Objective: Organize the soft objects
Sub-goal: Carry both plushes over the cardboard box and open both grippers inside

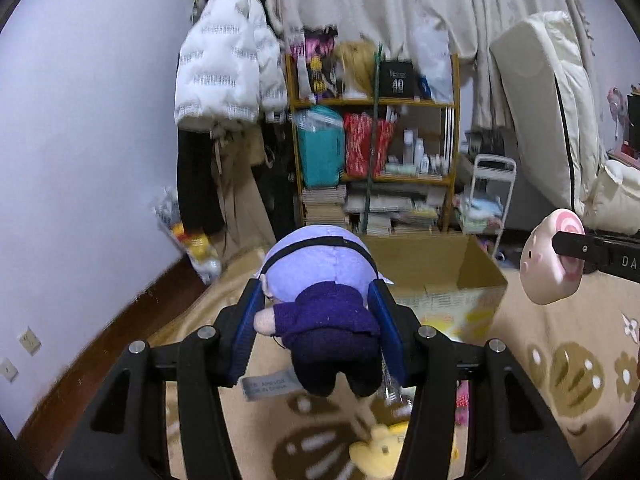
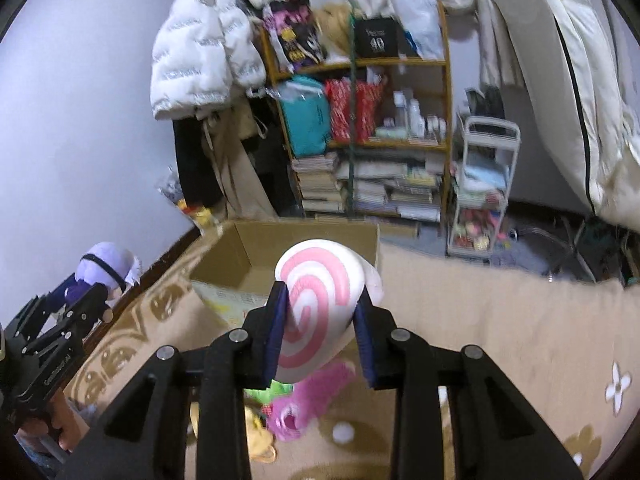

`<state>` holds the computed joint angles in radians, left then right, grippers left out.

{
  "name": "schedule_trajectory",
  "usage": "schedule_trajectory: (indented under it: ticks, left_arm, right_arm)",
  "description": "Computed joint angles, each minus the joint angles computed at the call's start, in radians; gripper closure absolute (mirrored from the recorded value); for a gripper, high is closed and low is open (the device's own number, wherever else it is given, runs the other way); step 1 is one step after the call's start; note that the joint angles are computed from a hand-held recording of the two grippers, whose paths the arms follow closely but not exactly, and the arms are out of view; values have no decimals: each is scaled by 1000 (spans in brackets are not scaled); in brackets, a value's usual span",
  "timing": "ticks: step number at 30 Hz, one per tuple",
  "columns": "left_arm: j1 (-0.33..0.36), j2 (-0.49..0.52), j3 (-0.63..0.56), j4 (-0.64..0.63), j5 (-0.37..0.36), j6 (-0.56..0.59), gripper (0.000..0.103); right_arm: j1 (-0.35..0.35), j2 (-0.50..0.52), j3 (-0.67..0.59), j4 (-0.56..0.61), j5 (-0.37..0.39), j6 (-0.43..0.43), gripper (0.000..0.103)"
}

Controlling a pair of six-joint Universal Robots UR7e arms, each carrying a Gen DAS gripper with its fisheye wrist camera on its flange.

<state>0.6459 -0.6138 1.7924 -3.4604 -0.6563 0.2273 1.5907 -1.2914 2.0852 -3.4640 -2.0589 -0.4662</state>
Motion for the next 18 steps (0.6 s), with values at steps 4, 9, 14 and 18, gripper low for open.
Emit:
schedule_trajectory:
  ticks: [4, 9, 14, 18]
  left_arm:
    - [5, 33, -81, -50, -23, 105, 51]
    - [20, 93, -213, -105, -57, 235, 51]
    - [47, 170, -332, -183, -107, 367, 50]
    - [73, 191, -368, -129, -141, 336, 50]
  right_arm:
    - [11, 39, -77, 10, 15, -24, 70]
    - [16, 96, -173, 16, 40, -39, 69]
    - [0, 128, -225, 27, 97, -55, 69]
    - [-16, 156, -245, 21, 103, -93, 69]
